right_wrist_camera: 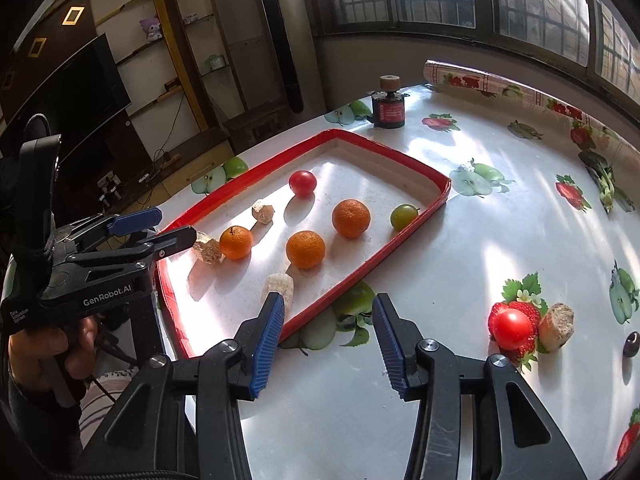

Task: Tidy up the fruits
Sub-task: 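Grasp a round beige piece with the left tool while the right tool grasps the dark purple plum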

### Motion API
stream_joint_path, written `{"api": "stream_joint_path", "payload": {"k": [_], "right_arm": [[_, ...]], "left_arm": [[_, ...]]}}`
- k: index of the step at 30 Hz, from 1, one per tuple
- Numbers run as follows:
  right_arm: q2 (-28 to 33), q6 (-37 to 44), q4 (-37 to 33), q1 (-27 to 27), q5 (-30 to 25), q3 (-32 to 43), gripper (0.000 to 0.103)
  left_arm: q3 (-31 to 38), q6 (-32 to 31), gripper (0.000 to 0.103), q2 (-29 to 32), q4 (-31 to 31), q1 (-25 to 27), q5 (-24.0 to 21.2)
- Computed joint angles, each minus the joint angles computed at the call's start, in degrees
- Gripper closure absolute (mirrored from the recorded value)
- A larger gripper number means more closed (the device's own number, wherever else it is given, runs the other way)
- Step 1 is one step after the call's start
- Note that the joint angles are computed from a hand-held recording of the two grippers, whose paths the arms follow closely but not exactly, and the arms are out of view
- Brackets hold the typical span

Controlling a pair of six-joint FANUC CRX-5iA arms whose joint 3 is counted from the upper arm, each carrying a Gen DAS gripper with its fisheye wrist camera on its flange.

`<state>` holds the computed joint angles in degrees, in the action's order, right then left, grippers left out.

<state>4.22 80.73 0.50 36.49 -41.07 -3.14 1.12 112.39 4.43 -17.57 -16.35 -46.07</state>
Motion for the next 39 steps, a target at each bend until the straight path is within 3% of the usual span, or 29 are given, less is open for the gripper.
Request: {"api": "stream_joint_path", "payload": {"k": [13,18,31,39], "right_arm": [[-7.8,-7.4,5.1,-4.2,2.4,-9.5,0.053],[-10.6,-10.2,6.2,-6.3,2.8,-12.8,0.053],[-14.4,-13.1,6.8,-10.4,3.7,-17.1,0.053],[-14.5,-13.2,6.0,-13.4,4.3,-17.7,0.053]], "left_arm": [[3.0,1.1,0.040,0.2,-3.8,-5.0,-2.3],[3.6,-0.1,0.039,0.8,-2.6,-6.1,-2.1],[4.4,-9.8,0.039,4.6,9.0,-7.6,0.3],[4.4,-19.1,0.039,7.8,20.8,-7.7,1.9]]}}
